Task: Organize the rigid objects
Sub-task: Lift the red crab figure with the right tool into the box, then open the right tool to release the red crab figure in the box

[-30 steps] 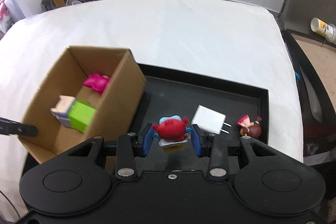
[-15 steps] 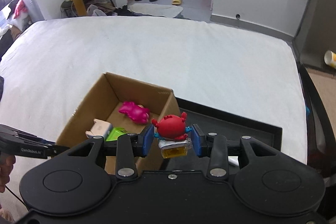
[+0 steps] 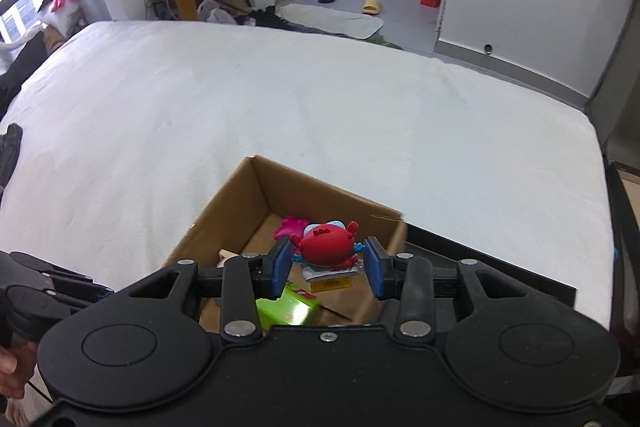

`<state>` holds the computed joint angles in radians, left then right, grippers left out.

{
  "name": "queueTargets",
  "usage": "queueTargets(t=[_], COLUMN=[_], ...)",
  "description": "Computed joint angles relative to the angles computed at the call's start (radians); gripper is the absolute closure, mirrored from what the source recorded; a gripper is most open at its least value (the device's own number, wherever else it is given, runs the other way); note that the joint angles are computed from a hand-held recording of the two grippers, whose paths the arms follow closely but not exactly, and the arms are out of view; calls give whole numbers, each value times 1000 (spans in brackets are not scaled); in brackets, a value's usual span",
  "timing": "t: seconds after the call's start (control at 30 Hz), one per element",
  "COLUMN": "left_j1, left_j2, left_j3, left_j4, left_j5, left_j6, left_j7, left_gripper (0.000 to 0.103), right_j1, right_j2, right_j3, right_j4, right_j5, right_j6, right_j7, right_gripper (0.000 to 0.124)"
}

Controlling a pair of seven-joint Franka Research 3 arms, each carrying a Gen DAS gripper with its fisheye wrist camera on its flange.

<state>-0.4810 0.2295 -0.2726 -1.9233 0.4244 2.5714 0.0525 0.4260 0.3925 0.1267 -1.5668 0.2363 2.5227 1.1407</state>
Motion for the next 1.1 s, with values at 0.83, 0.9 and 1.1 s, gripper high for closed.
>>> queueTargets(t=[0.83, 0.9, 1.1], left_j1=[-1, -1, -1], left_j2=[1, 1, 0], left_j3=[-1, -1, 0], left_j4=[9, 9, 9], left_j5=[-4, -4, -3], left_j6=[-16, -16, -17], left_j7=[-5, -5, -7], left_gripper=[86, 86, 86], right_j1=[11, 2, -11], right_j2=[-77, -94, -118], right_j3=[-18, -18, -25], right_j4=[-140, -158, -188], right_j5=[-74, -65, -66], right_j6=[60, 65, 73], right_j7=[117, 114, 125], right_gripper=[70, 68, 66])
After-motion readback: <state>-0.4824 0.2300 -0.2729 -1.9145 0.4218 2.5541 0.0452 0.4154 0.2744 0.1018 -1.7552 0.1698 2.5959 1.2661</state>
